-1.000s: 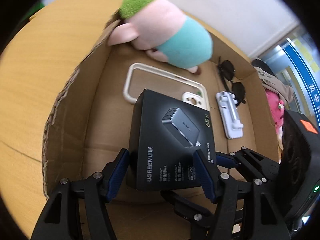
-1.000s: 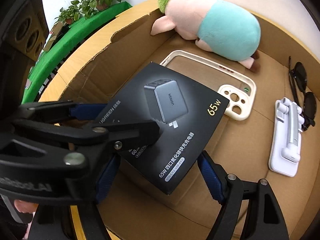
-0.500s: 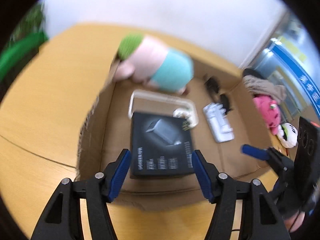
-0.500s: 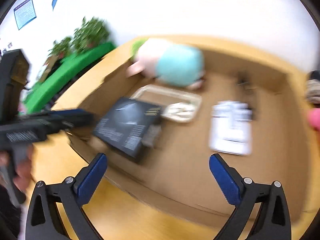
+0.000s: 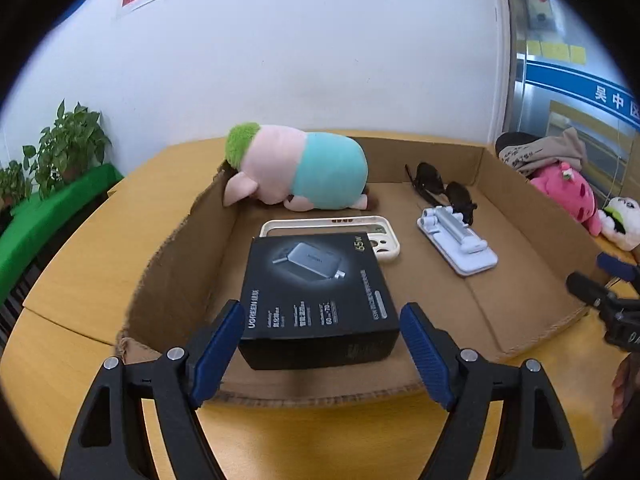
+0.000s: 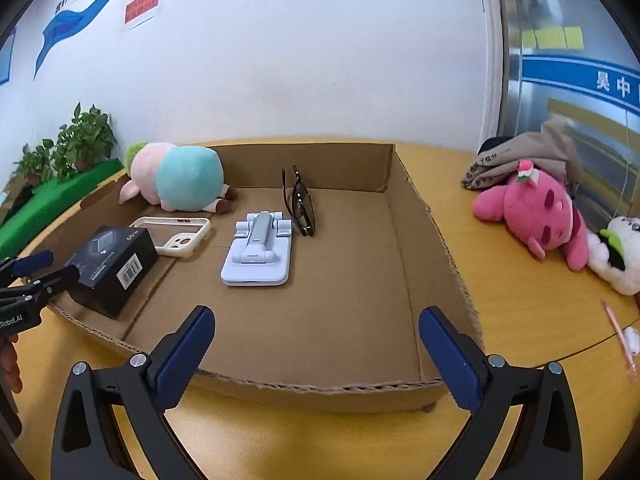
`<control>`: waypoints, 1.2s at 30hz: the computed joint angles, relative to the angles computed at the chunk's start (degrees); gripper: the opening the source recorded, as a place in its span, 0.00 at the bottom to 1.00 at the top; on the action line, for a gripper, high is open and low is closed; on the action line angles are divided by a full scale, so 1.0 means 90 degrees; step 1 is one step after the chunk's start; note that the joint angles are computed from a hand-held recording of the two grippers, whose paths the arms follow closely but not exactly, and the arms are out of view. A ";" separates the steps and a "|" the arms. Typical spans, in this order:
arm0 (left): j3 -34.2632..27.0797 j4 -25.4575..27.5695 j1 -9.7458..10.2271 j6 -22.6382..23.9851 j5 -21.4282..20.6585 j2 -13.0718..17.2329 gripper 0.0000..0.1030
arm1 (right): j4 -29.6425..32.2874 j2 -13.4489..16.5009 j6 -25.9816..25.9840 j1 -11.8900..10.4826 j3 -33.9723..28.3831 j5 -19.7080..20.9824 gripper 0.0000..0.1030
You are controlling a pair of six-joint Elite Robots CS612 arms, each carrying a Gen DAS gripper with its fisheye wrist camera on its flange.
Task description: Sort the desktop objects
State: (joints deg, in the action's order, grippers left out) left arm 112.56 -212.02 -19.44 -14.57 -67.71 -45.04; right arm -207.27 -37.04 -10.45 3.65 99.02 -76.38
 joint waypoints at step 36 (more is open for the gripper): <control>-0.0134 -0.0419 0.0227 -0.0241 -0.0561 0.0224 1.00 | -0.0681 0.0251 0.0214 0.0013 -0.0089 -0.0070 1.00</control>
